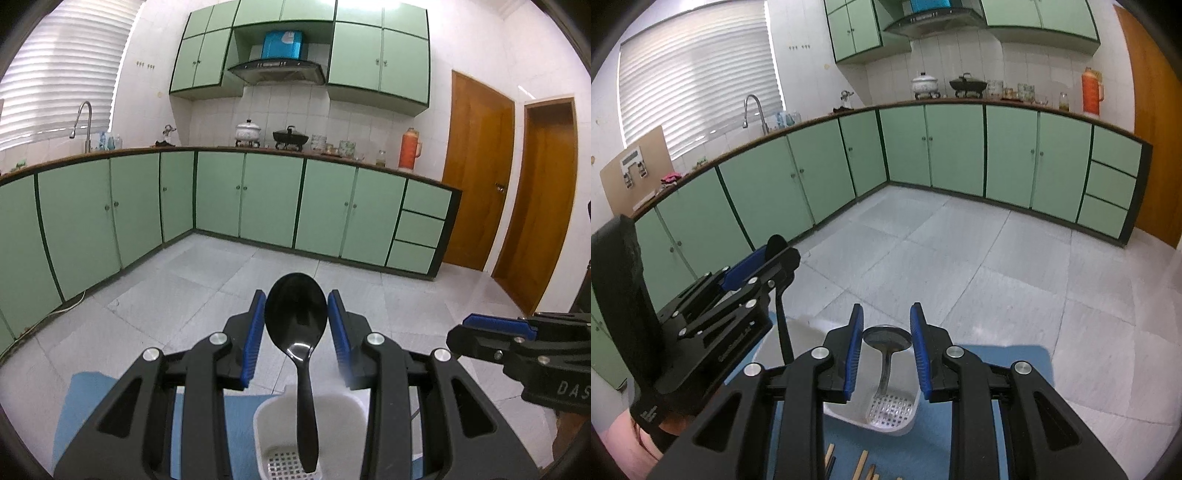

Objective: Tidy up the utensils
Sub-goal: 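Lower both spoons into the holder and open both tools, then withdraw both tools back over the row of chopsticks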

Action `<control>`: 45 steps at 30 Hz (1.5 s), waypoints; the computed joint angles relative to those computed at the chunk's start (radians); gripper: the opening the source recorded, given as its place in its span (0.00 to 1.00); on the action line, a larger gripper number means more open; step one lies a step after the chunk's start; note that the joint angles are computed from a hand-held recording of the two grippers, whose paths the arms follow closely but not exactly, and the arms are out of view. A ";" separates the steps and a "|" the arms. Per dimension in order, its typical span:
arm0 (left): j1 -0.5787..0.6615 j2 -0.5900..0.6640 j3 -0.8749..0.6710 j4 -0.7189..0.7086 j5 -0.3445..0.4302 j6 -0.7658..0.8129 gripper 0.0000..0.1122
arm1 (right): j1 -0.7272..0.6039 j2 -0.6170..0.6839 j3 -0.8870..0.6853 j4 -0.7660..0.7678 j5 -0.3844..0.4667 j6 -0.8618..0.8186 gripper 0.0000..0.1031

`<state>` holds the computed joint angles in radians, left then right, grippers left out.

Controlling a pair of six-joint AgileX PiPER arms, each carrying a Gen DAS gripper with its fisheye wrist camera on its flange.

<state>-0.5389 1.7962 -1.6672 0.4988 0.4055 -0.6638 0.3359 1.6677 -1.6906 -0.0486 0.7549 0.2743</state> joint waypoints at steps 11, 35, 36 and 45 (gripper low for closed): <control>0.018 -0.059 0.169 -0.005 -0.046 -0.023 0.40 | 0.029 -0.020 0.120 -0.004 -0.059 0.004 0.26; -0.152 -0.566 0.627 0.061 0.196 -0.166 0.85 | 0.337 -0.533 0.659 -0.634 -0.040 0.782 0.94; -0.175 -0.589 0.655 0.072 0.216 -0.189 0.85 | 0.371 -0.557 0.688 -0.652 -0.018 0.819 0.94; -0.392 -0.767 0.840 0.131 0.417 -0.362 0.85 | 0.739 -0.669 0.845 -0.784 0.246 1.143 0.94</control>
